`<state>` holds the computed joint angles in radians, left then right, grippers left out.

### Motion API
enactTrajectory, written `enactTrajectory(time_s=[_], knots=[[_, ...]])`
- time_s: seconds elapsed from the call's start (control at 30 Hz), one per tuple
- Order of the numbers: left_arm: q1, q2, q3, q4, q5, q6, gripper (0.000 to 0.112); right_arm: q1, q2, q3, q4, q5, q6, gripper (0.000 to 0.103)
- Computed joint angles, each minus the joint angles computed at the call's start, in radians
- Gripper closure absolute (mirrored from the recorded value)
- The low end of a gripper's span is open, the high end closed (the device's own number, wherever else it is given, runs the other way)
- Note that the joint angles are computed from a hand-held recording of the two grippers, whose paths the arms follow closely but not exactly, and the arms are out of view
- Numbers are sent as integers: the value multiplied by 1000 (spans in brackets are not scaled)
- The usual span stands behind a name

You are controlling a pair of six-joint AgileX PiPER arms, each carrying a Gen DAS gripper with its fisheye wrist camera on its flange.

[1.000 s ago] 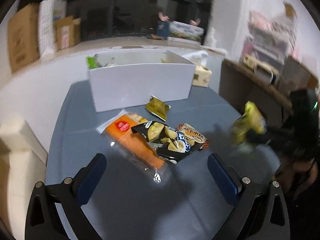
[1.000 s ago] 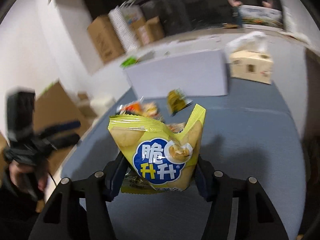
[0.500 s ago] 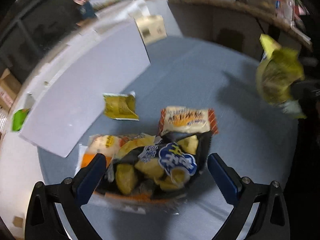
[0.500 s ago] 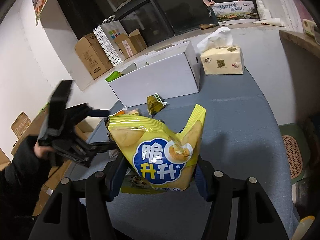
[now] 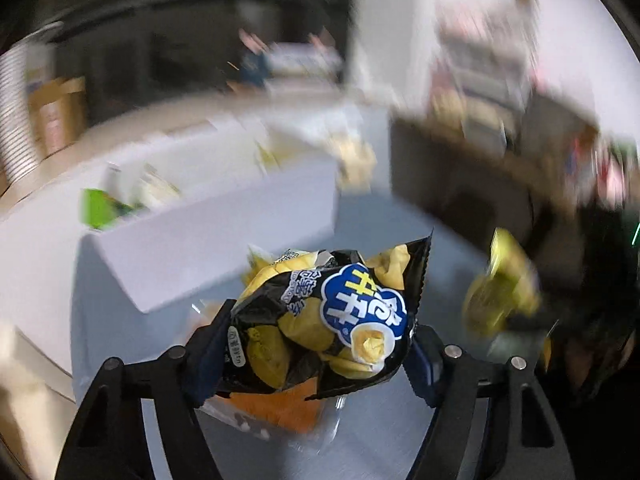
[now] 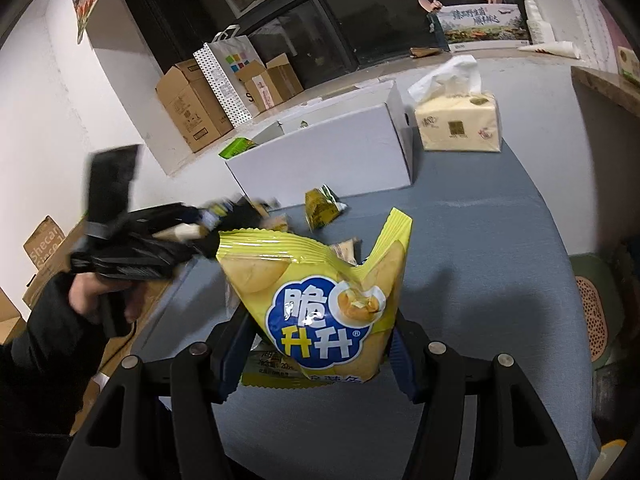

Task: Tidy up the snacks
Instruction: 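Grasp the dark chip bag with the left tool while the right tool holds the yellow chip bag, then drop both chip bags into the white box with both tools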

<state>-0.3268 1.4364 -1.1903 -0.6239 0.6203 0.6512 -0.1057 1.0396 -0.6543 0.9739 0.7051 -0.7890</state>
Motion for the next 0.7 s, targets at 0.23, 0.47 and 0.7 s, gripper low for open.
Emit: enactTrajectory(time_s=[0.23,0.47,0.7], knots=[[59,47,-222,27,-70,-193,34,93,235,-341,48,-28,46,38],[83,359,-667,258,10,-510,34,200,616,-940,-333,5,445,38],[79,705,-1147,433,245,-690,32,245,950,-1448,-604,207,655,38]])
